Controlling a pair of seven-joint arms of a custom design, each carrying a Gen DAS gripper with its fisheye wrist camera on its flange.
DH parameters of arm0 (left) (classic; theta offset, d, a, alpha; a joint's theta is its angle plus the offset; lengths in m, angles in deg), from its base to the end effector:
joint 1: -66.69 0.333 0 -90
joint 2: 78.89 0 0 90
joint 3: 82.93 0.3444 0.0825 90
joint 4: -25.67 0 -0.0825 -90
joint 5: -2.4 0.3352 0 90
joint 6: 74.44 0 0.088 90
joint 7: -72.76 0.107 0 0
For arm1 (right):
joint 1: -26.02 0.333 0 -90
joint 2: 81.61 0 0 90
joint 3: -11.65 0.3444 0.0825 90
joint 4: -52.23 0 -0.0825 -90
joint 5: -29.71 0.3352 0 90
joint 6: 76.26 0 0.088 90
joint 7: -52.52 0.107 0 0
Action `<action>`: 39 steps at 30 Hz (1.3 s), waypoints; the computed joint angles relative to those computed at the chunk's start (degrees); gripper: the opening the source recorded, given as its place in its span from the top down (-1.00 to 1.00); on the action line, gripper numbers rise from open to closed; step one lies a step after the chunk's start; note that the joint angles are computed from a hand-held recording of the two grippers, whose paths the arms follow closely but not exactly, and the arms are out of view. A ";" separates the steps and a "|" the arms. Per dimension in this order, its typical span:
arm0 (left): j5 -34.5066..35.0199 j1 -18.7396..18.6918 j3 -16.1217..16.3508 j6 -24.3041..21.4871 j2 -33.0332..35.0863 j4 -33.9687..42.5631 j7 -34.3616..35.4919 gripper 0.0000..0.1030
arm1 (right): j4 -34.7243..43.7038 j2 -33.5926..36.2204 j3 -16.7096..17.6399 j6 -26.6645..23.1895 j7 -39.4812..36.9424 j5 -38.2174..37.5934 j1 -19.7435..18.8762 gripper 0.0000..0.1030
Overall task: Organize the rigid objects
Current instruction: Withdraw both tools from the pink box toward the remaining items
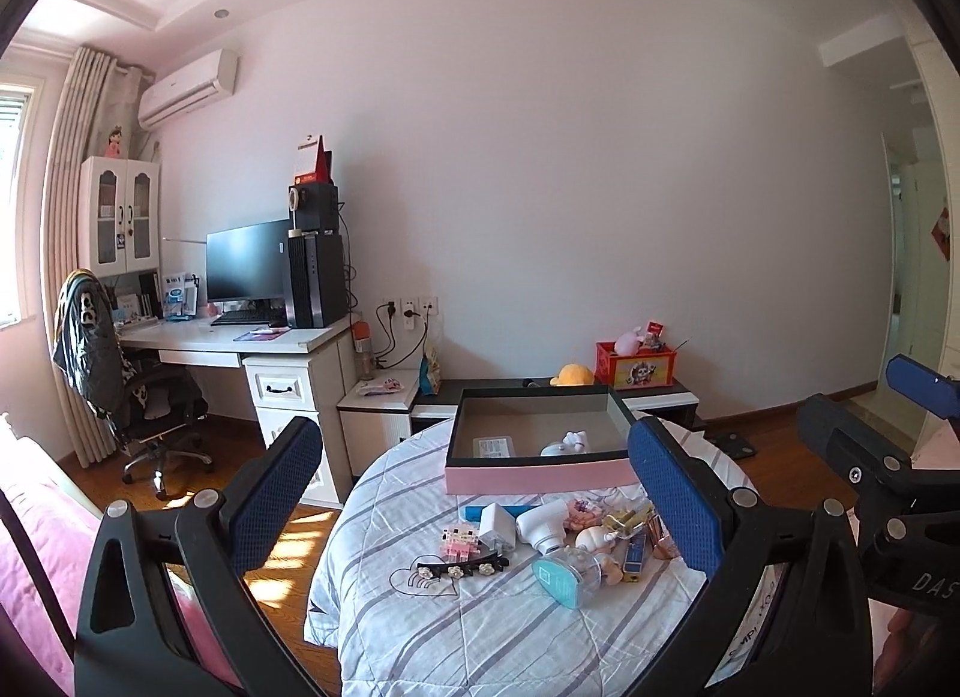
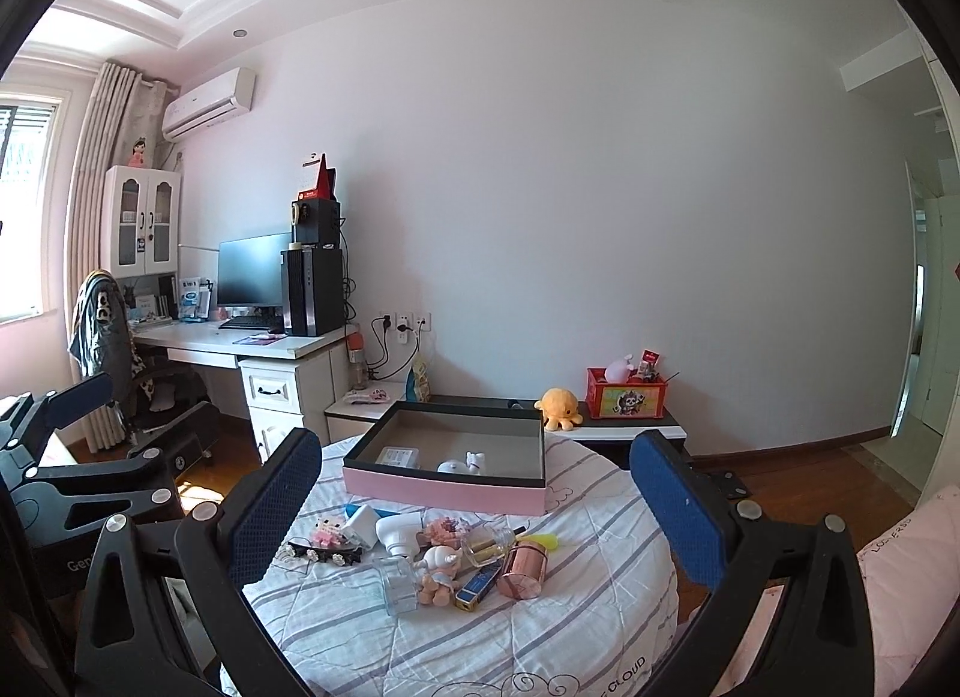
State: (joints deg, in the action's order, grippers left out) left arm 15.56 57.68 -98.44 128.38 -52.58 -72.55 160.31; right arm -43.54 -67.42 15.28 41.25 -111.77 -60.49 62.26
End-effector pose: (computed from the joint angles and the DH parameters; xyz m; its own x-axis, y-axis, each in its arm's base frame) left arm 0.6137 -0.2618 0.5564 -0.4967 -0.8674 -0.0307 -0.1459 0.1183 -0.9822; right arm 0.5193 0.3568 0.5659 -0.4023 -0.9150 0.0311 -0.1665 0.0397 -0.9852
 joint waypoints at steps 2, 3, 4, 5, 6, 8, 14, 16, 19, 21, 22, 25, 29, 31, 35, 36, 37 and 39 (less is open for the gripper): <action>0.00 -0.09 0.09 0.48 0.00 -0.19 0.01 -1.00 | 0.00 -0.02 0.04 -0.18 0.03 -0.05 0.12 -1.00; 0.10 -0.02 -0.03 0.61 0.03 -0.22 -0.09 -1.00 | 0.07 0.03 0.03 -0.11 -0.03 -0.04 0.10 -1.00; 0.55 0.38 -0.43 0.64 0.01 -0.33 -0.31 -1.00 | 0.26 0.20 -0.04 0.11 -0.02 -0.08 -0.01 -1.00; 0.43 0.21 -0.28 0.72 0.06 -0.30 -0.36 -1.00 | 0.12 0.18 -0.04 0.02 0.12 -0.09 0.07 -1.00; 0.41 0.14 -0.21 0.81 0.12 -0.30 -0.41 -1.00 | 0.22 0.25 -0.05 0.06 0.06 0.07 0.05 -1.00; 0.20 -0.24 0.23 0.66 -0.08 -0.42 -0.27 -1.00 | 0.01 0.23 -0.11 0.02 0.24 0.13 0.08 -1.00; -0.07 -0.66 0.25 -0.97 0.75 0.98 -0.04 -1.00 | -0.26 0.27 -0.23 0.70 0.39 0.78 -0.34 -1.00; -0.16 -0.88 0.23 -1.79 1.24 1.65 0.29 -1.00 | -0.71 0.10 -0.35 1.24 0.53 1.18 -0.66 -1.00; -0.18 -0.90 -0.32 -3.74 2.52 3.29 0.81 -1.00 | -0.84 0.29 -0.46 1.61 0.60 2.30 -1.16 -1.00; 0.18 -0.37 -1.45 -5.63 3.82 4.78 1.14 -1.00 | -1.65 0.12 -0.71 2.50 1.13 2.98 -1.78 -1.00; 0.31 -0.20 -1.97 -6.95 4.51 5.66 1.44 -1.00 | -1.91 0.17 -0.79 2.83 1.33 3.51 -2.13 -1.00; 0.30 0.84 -4.47 -12.02 7.39 9.08 2.87 -1.00 | -2.85 0.37 -1.19 4.64 1.62 5.53 -3.56 -1.00; -2.23 -0.55 -4.47 -19.87 11.54 14.45 5.68 -1.00 | -4.16 1.23 -1.97 7.68 1.79 8.99 -5.66 -1.00; -3.72 -2.03 -3.62 -24.71 13.76 17.90 6.88 -1.00 | -5.07 1.67 -2.49 9.91 2.17 10.75 -6.88 -1.00; -6.01 -6.12 -0.35 -32.34 18.11 24.64 8.17 -1.00 | -6.96 2.58 -3.73 14.75 2.95 13.61 -9.30 -1.00; -6.70 -6.85 -0.06 -34.33 19.19 26.45 8.68 -1.00 | -7.28 2.88 -4.03 15.85 2.88 14.27 -9.83 -1.00; -7.48 -7.21 -0.38 -36.15 20.23 28.10 9.54 -1.00 | -7.53 3.19 -4.33 16.87 2.86 14.80 -10.28 -1.00; -8.56 -8.51 -0.03 -38.54 22.00 30.89 10.61 -1.00 | -8.23 3.66 -4.95 19.05 3.14 15.31 -11.07 -1.00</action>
State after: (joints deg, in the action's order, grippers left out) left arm 7.00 49.17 -98.47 89.84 -30.58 -41.65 170.92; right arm -51.77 -63.76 10.33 60.30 -108.63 -45.18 51.19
